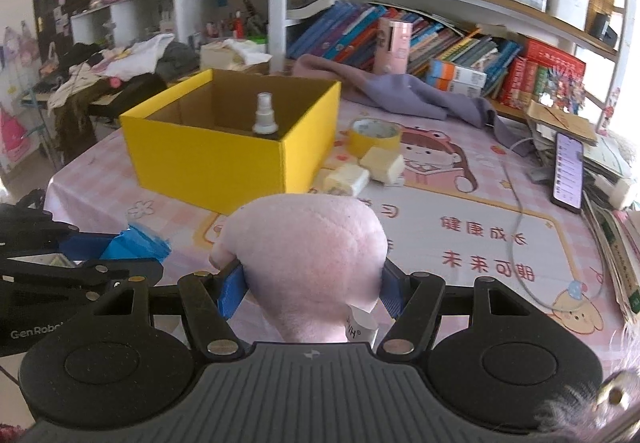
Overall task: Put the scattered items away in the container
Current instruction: 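Carry the blue item and pink pig over the yellow box with both tools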
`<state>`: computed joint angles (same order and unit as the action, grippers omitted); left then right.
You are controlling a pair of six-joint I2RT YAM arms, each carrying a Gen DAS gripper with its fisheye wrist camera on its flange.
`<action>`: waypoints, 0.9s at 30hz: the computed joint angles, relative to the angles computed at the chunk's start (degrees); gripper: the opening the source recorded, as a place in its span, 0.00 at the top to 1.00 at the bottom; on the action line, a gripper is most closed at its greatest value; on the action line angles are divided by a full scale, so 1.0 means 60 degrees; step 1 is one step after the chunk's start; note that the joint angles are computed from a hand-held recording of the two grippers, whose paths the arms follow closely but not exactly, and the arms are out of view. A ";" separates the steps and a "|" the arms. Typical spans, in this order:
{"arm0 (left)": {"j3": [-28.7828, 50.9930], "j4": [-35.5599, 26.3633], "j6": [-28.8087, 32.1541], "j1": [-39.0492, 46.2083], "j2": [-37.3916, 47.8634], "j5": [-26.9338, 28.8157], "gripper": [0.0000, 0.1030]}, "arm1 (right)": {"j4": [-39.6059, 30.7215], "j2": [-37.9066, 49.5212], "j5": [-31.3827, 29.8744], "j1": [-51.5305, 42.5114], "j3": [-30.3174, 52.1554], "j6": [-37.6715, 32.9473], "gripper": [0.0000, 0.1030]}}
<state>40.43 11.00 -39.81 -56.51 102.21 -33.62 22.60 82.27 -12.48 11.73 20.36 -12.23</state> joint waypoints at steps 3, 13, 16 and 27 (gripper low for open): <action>-0.0286 -0.0010 -0.0267 -0.0013 -0.0224 -0.0136 0.74 | -0.0052 0.0002 0.0102 0.0332 0.0034 -0.0020 0.38; -0.0936 -0.0561 -0.1306 0.0090 -0.0831 -0.0476 0.74 | -0.0046 0.0327 0.0155 0.1374 0.0363 -0.0219 0.38; -0.0972 -0.0740 -0.1484 0.0209 -0.0942 -0.0608 0.74 | 0.0045 0.0496 0.0082 0.1545 0.0576 -0.0283 0.38; -0.0630 -0.0371 -0.0703 0.1110 -0.0846 -0.0864 0.74 | 0.1481 0.1498 -0.0314 0.1484 0.1515 -0.0348 0.38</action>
